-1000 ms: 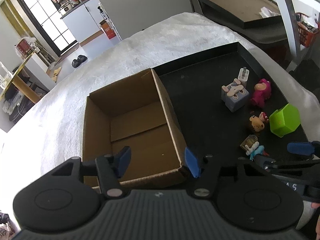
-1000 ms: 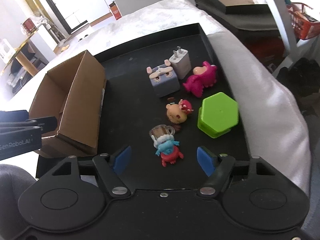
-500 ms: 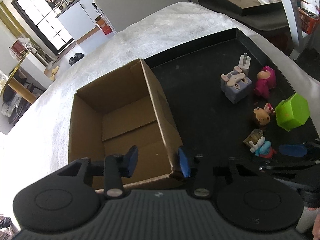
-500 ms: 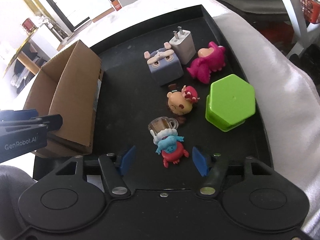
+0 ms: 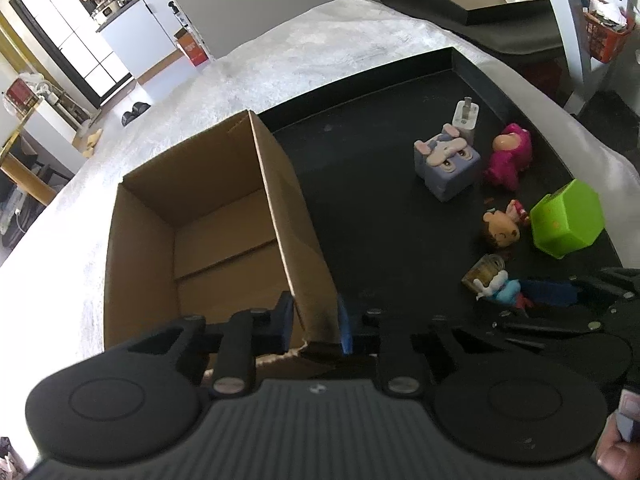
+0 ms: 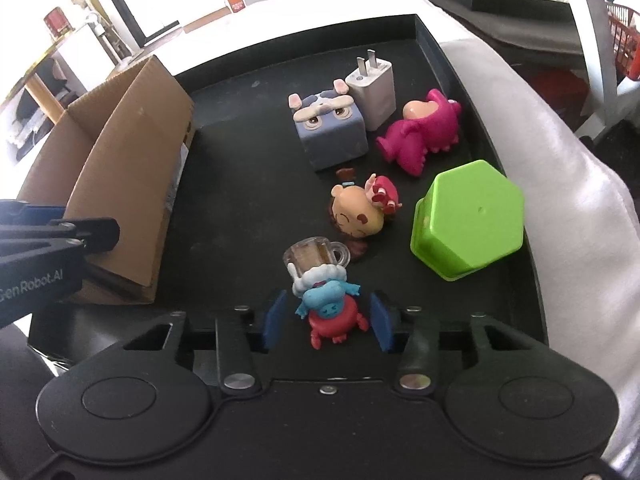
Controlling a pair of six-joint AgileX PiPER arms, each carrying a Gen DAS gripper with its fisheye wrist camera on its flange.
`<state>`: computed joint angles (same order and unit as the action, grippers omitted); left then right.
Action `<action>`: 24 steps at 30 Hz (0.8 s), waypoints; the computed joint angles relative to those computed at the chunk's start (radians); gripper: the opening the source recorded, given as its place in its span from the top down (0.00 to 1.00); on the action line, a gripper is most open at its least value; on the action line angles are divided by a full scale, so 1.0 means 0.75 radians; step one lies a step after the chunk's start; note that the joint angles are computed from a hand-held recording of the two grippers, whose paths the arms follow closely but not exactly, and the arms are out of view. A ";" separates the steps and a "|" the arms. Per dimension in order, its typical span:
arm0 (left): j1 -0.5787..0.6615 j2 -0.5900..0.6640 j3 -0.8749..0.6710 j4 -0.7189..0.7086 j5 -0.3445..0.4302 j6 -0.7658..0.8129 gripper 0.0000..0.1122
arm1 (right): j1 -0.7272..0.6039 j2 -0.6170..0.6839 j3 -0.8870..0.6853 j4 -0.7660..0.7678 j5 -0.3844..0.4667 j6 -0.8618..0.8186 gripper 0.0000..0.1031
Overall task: Organize rigid objects
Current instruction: 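Close the right gripper on the blue-and-red mug figure and lift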
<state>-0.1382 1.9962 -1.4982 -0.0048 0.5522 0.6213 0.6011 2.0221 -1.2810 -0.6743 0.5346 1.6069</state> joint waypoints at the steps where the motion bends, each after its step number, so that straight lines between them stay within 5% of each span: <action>1: 0.000 -0.005 0.011 -0.006 -0.013 0.011 0.83 | 0.008 0.000 -0.001 -0.014 0.012 0.006 0.61; 9: 0.008 -0.007 0.007 -0.016 -0.005 0.017 0.83 | 0.022 -0.048 0.061 -0.066 0.001 0.048 0.70; 24: 0.084 -0.059 -0.066 -0.150 0.126 0.106 0.77 | 0.074 -0.093 -0.049 -0.037 0.181 -0.024 0.70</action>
<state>-0.0751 1.9520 -1.5477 -0.1174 0.6464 0.7006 0.6565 1.9524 -1.3174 -0.7020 0.6703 1.5888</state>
